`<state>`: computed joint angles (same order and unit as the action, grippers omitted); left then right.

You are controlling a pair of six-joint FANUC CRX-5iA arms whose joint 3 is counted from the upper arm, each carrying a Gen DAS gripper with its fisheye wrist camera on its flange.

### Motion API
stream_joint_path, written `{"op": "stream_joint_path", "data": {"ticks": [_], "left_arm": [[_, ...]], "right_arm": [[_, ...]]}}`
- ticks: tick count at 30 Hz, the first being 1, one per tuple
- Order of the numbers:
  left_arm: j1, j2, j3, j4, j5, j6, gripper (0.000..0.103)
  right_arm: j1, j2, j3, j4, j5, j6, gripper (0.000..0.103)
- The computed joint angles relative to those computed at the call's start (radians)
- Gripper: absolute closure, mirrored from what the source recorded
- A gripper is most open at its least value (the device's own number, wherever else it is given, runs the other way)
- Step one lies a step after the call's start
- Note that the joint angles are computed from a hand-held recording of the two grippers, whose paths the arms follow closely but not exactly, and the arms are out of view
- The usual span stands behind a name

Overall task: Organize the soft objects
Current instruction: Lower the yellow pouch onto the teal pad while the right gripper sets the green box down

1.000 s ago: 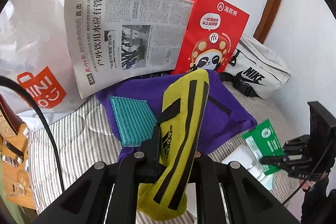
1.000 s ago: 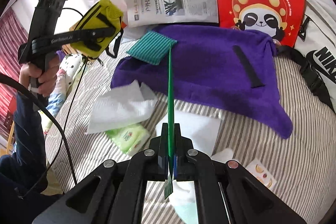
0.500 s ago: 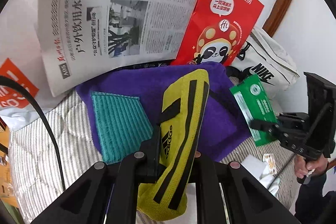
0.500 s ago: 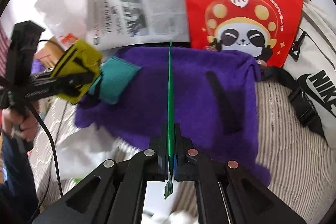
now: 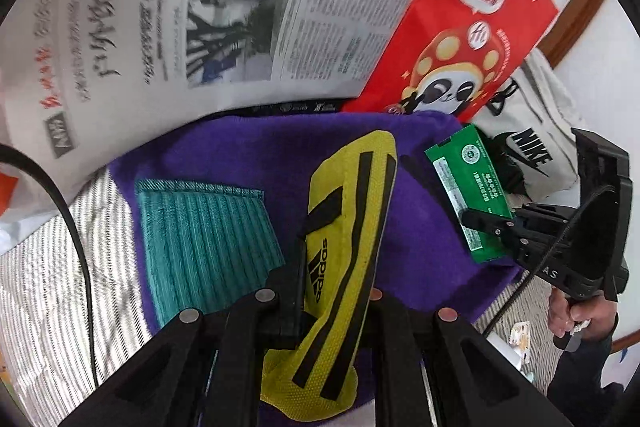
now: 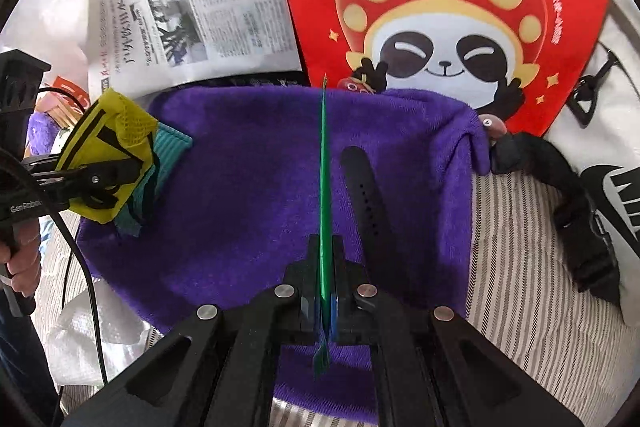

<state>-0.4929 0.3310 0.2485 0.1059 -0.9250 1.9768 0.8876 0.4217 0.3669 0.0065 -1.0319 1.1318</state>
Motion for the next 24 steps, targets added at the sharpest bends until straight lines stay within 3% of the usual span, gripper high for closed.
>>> {"op": "stream_joint_path", "data": {"ticks": [7, 12, 19, 24], "left_arm": [[0.017, 0.047, 0.006, 0.074, 0.004, -0.022, 0.091], [0.011, 0.077, 0.064, 0.011, -0.056, 0.006, 0.088], [0.011, 0.066, 0.050, 0.003, -0.048, -0.008, 0.087], [0.005, 0.063, 0.064, -0.017, -0.069, -0.014, 0.078]], "right_arm": [[-0.014, 0.040, 0.041, -0.030, -0.036, 0.041, 0.100], [-0.019, 0.075, 0.072, -0.027, -0.051, 0.042, 0.097], [-0.007, 0.086, 0.065, 0.021, -0.054, 0.042, 0.095], [0.012, 0.097, 0.065, 0.084, -0.061, 0.018, 0.090]]}}
